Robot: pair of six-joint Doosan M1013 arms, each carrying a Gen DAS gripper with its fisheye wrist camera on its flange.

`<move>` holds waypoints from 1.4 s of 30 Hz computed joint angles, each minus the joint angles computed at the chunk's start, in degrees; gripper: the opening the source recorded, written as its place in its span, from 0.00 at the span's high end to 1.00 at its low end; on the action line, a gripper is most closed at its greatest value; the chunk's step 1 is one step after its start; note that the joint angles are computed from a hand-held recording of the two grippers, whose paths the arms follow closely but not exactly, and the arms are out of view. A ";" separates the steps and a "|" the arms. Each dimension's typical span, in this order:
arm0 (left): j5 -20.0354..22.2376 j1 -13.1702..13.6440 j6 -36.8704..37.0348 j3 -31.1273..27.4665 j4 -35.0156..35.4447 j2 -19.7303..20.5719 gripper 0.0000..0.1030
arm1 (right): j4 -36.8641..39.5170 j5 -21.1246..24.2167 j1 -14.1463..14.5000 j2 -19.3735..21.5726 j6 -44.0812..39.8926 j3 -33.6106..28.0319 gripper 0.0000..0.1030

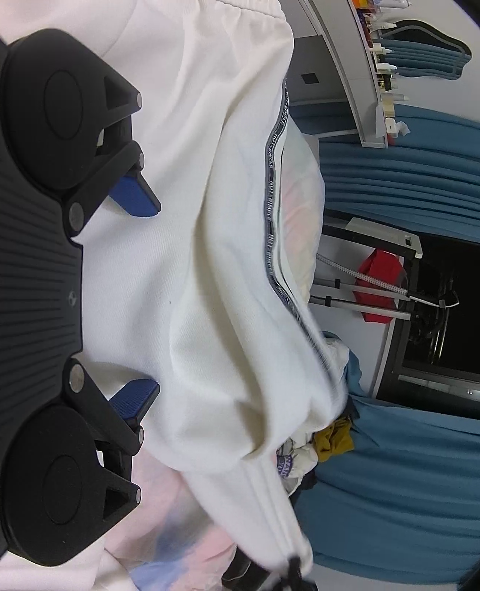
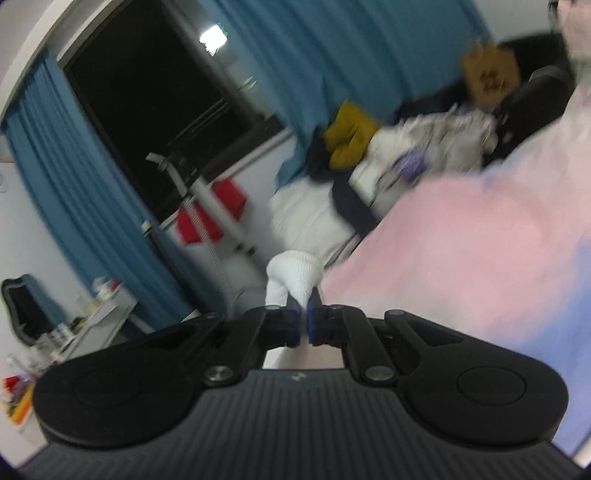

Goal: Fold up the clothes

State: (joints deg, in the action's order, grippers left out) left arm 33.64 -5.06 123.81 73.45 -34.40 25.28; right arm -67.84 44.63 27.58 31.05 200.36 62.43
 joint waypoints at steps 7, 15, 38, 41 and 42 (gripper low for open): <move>1.07 -0.32 -0.12 -0.70 1.24 0.44 0.06 | -12.78 14.61 -0.79 -7.95 14.39 12.00 0.94; 1.93 -0.25 0.92 -0.91 0.69 0.75 0.06 | 2.15 17.86 -2.00 -11.11 16.47 25.32 0.94; 7.26 -0.30 28.96 5.41 -15.36 -3.23 0.11 | 5.44 20.18 9.50 -14.16 21.30 21.90 0.82; 6.87 -1.46 32.60 6.55 -15.56 -3.73 0.13 | 5.49 21.10 12.04 -13.82 20.70 20.84 0.73; 6.53 -1.97 33.56 6.66 -15.51 -3.75 0.15 | 5.39 21.55 12.72 -13.55 20.55 20.56 0.73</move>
